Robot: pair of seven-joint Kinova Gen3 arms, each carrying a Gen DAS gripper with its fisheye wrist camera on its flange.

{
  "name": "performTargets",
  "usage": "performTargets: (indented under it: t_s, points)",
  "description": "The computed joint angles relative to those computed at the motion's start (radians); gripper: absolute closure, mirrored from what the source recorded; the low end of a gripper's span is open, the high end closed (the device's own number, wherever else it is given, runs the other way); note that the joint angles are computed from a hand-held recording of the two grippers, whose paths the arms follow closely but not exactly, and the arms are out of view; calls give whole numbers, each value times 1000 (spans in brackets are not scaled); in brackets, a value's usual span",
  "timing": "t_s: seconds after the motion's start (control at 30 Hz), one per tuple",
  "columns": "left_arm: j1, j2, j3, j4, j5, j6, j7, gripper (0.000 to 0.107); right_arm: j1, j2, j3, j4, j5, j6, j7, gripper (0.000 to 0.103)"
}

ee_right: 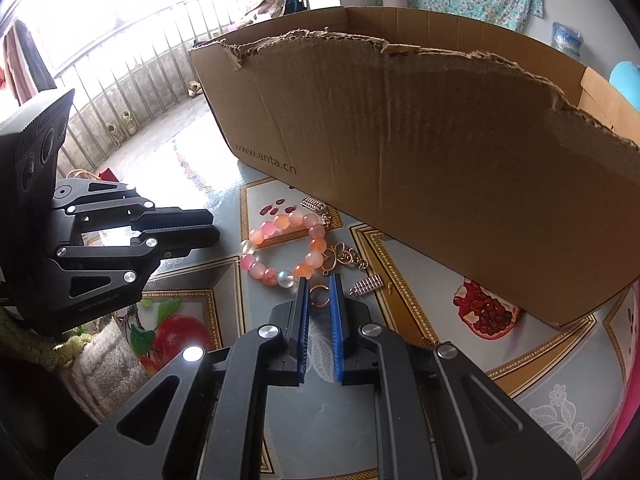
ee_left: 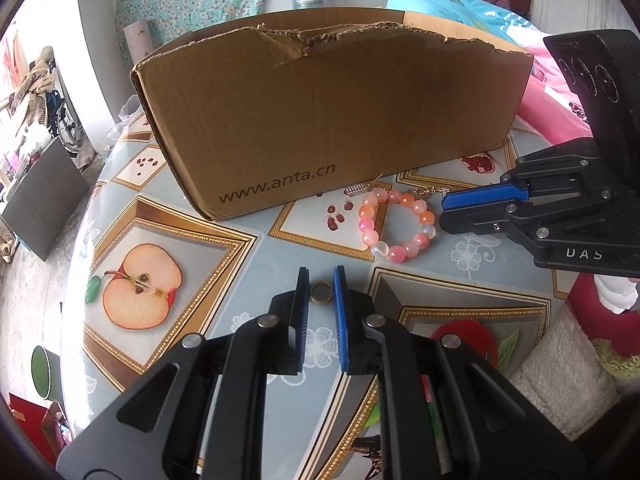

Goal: Organize jewelry

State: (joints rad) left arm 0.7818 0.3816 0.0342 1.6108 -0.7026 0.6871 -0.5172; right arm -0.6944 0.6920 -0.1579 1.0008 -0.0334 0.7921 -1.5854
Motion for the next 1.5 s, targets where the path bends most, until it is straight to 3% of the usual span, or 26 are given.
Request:
performTargets:
  t_s: [0.57,0.7,0.93,1.1,1.23,1.5]
  points:
    - [68,-12,2,-14,-95,89,68,97,15,-182,28,259,40,-188,-154,93]
    - [72,-60,21,-17,-149,113,98,97,25,-223,15,265,47,-219,-175,97]
    - [16,-127,69,-68,-198,70,55,97,30,-263,14,247,75,-293,-174,97]
    - [-6,-110,81,-73,-160,69,52,97,65,-243,-23,239,30,-240,-142,95]
    - [-16,-95,78,-42,-102,56,56,97,72,-203,-40,244,-12,-188,-127,79]
    - [-27,-58,61,-23,-13,29,23,97,31,-96,-39,170,23,-114,-30,79]
